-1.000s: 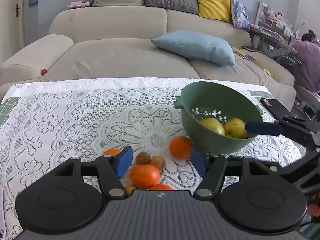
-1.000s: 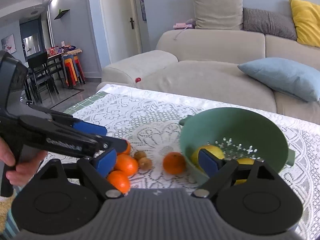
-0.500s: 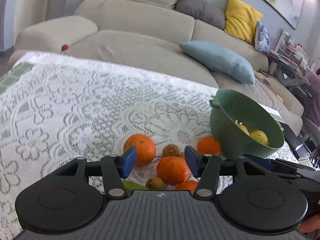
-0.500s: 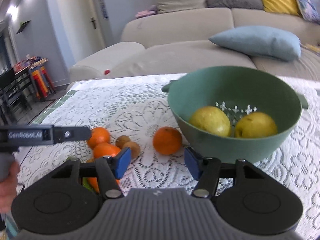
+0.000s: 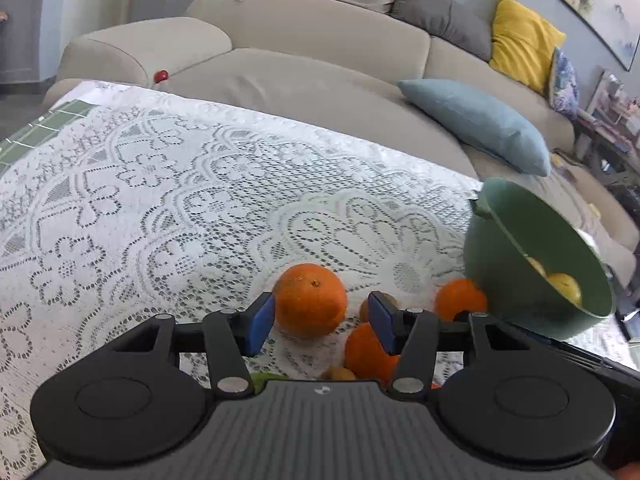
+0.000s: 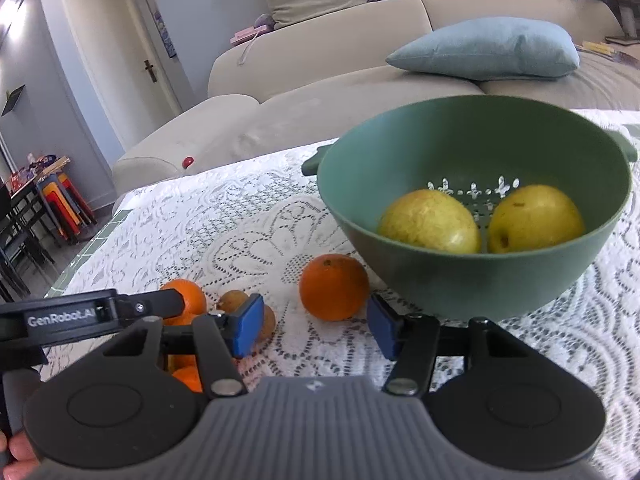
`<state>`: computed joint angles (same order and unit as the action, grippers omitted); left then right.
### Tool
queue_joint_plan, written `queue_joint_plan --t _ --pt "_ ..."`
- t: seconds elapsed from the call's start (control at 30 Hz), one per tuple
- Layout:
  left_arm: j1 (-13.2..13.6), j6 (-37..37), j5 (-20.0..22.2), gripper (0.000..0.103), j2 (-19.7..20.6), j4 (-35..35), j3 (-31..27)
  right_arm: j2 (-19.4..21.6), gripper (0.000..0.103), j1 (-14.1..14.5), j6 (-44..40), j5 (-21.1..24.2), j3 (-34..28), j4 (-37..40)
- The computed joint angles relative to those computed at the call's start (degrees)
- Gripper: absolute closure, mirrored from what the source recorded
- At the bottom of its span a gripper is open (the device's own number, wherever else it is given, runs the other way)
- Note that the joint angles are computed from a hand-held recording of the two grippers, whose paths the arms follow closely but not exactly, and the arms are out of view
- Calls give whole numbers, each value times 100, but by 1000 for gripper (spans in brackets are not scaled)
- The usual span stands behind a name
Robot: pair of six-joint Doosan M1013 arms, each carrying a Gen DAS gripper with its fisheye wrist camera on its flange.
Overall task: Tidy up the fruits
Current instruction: 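Withdraw both grippers from the colander toward the mandarins, then grasp a mandarin with the left gripper while the right gripper grasps another mandarin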
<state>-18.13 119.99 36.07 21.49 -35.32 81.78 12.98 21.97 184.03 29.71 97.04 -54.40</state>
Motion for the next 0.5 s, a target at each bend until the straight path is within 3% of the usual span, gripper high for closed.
queue_joint_plan --t 0.3,0.5 --pt "-92 -450 -168 43 55 528 -32 136 50 -31 538 157 -80 -26" --pt "-86 -724 -21 44 142 631 -122 185 53 -30 566 210 -125 -101"
